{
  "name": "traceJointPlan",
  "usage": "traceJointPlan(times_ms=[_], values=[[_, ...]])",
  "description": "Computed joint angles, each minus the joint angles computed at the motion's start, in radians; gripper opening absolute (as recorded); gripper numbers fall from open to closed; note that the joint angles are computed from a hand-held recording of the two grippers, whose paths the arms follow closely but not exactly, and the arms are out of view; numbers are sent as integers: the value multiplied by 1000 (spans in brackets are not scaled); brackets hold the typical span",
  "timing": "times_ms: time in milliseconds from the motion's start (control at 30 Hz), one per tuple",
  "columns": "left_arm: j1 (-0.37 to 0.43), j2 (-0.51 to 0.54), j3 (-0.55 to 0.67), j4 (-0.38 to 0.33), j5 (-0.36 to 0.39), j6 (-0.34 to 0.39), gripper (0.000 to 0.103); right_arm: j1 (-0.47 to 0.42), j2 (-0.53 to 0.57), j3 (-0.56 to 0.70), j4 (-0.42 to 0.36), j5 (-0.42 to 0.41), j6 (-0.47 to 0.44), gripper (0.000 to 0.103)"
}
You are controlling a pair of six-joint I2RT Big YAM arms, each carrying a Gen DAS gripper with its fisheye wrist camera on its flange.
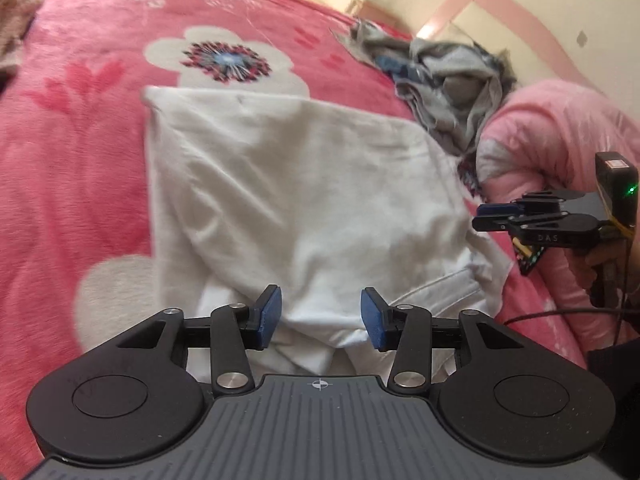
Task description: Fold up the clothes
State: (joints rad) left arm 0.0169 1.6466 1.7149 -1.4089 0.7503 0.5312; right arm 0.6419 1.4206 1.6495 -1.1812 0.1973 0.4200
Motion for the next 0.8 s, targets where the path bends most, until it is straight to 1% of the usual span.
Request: traceJointPlan(times_ms=[33,100,133,167,200,267,300,367,467,567,600,667,700,733,767,800], values=[[15,-3,4,-8,-3,1,51,-2,12,15,27,-32,1,34],[42,-10,-3,-12,-31,0,54,-4,47,41,85,-122,38,37],[52,-14,-13,-3,-50,-20,55,-1,70,56,96,-154,67,37],[59,-17,-23,9,-71,-50,57,2,94,72,109,-187,96,40],[66,-18,-31,19,-83,-77,61,5,118,87,120,-218,123,41],[78,-18,-46,38,-95,-127,62,19,162,111,130,-257,153,41],[79,-17,-52,45,-101,-136,63,26,183,122,136,-274,164,41],[76,-16,-62,56,-113,-130,63,35,219,143,152,-304,195,41],[65,-13,-74,61,-138,-107,62,37,268,178,165,-340,250,45],[57,-25,-96,87,-151,-91,53,32,318,222,162,-368,307,49],[55,-30,-103,95,-157,-86,45,30,337,241,157,-367,323,53],[51,-39,-113,102,-178,-62,34,25,379,284,142,-374,349,54],[50,-41,-114,100,-185,-50,22,22,400,308,131,-381,361,55],[49,-42,-112,93,-188,-39,13,18,422,332,120,-388,372,56],[50,-42,-108,86,-181,-36,11,17,440,355,105,-395,383,59],[52,-42,-104,79,-165,-42,7,15,459,379,89,-402,394,63]])
